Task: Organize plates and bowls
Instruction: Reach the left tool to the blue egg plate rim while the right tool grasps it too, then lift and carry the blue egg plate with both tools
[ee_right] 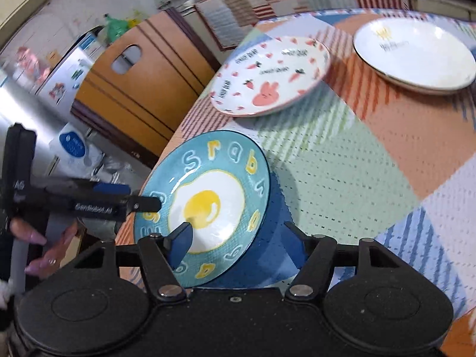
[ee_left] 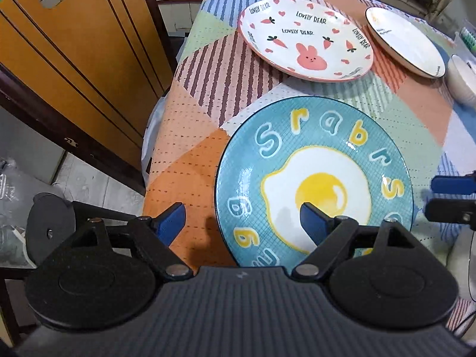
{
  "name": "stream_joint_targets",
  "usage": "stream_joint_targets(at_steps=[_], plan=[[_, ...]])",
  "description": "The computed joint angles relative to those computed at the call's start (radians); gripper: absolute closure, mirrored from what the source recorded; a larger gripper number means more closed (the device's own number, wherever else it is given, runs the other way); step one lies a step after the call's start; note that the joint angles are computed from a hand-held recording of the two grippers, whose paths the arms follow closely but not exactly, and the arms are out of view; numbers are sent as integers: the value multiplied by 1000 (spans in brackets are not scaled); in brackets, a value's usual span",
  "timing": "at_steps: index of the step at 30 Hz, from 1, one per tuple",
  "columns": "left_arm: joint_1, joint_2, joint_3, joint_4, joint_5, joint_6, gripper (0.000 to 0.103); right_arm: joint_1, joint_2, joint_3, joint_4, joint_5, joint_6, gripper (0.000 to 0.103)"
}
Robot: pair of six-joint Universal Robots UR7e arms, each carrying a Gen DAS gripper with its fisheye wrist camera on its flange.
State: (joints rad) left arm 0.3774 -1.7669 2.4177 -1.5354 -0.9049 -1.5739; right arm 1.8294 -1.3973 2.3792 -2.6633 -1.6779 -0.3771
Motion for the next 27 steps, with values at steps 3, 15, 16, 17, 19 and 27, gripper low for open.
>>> stream_joint_targets(at_steps=[3, 15, 16, 17, 19, 27], plan=[[5, -33, 23, -25, 1, 1, 38, -10, 30, 5, -32, -7, 27, 43], [70, -57, 56, -138, -74, 9, 72, -16, 124, -41, 26, -47, 119, 89], [69, -55, 57, -139, -73, 8, 72, -15, 129, -41, 19, -49, 96, 88], [68, -54, 58, -141, -71, 7, 71, -20, 132, -41, 15, -47, 77, 87], [68, -58, 65, -150, -64, 6, 68, -32, 142, -39, -3, -37, 41, 90], [19, -1, 40, -82, -55, -35, 72, -35, 138, -55, 26, -20, -19, 86]])
